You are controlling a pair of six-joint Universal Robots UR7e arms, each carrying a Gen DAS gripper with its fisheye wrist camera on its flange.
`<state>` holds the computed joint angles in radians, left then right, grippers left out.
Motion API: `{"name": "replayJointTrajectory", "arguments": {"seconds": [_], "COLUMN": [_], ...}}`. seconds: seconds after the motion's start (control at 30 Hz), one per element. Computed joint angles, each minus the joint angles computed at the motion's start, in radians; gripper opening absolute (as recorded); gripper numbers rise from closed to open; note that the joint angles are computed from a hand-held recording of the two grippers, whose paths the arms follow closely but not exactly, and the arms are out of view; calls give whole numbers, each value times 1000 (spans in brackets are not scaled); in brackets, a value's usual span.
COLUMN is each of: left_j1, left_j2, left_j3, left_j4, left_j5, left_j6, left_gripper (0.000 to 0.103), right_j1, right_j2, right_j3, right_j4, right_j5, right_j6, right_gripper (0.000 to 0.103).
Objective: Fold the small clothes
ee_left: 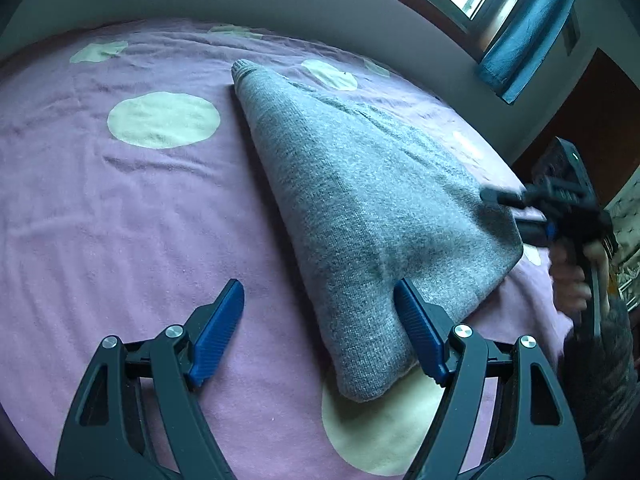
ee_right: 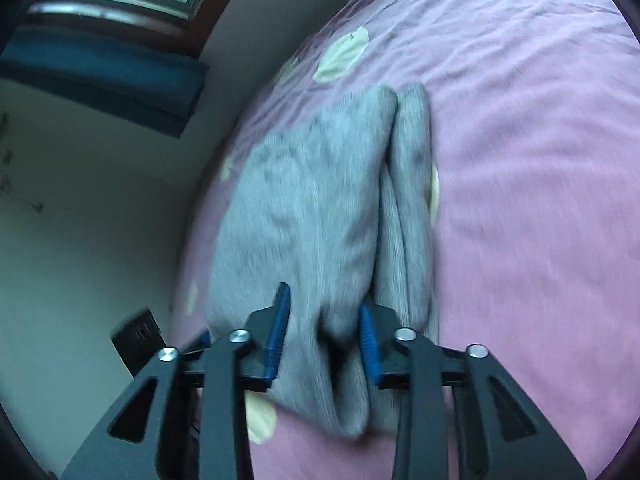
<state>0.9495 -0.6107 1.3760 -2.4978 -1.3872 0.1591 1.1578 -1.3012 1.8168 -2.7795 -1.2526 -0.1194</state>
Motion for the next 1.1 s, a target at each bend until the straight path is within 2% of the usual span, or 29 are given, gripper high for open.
{"name": "replayJointTrajectory", "arguments": {"seconds": [0.1, 0.17, 0.3, 0.33, 0.37, 0.4, 0.47, 0.63, 0.73, 0.8, 0.87, 0.93, 1.1], "left_j1": [3, 7, 11, 12, 11, 13, 16, 21, 25, 27, 28, 29, 27], "left_j2": [-4, -5, -1, -3, -4, -4, -5, -8, -9, -8, -9, -9, -14], "left_j3": [0, -2, -4, -3, -1, -2, -2, -3, -7, -11, -12, -13, -7], "left_j4": [3, 3, 1, 0, -1, -2, -1, 3, 6, 11, 11, 13, 11], "left_j5": [-14, -24, -34, -36, -37, -40, -46, -58, -66, -69, -72, -72, -69], "left_j6": [-8, -11, -14, -14, -15, -14, -16, -21, -20, -20, -19, -20, -21], "left_gripper": [77, 77, 78, 78, 78, 78, 78, 79, 79, 79, 79, 79, 79], "right_j1": [2, 9, 7, 8, 16, 17, -2, -33, -21, -18, -13, -14, -26], "right_j2": [54, 98, 167, 175, 182, 183, 179, 175, 132, 91, 49, 0, -86], "right_j3": [-86, -149, -244, -258, -267, -265, -242, -226, -185, -136, -78, -6, 135], "right_j4": [30, 20, 8, 13, 4, -15, -70, -81, -81, -92, -106, -119, -135], "right_j5": [14, 2, 26, 16, -35, -55, -34, 45, 22, 12, -6, -12, -33], "right_j6": [41, 83, 166, 170, 170, 172, 194, 217, 197, 174, 157, 141, 94], "right_gripper": [35, 35, 35, 23, 6, 6, 5, 6, 9, 15, 27, 30, 31]}}
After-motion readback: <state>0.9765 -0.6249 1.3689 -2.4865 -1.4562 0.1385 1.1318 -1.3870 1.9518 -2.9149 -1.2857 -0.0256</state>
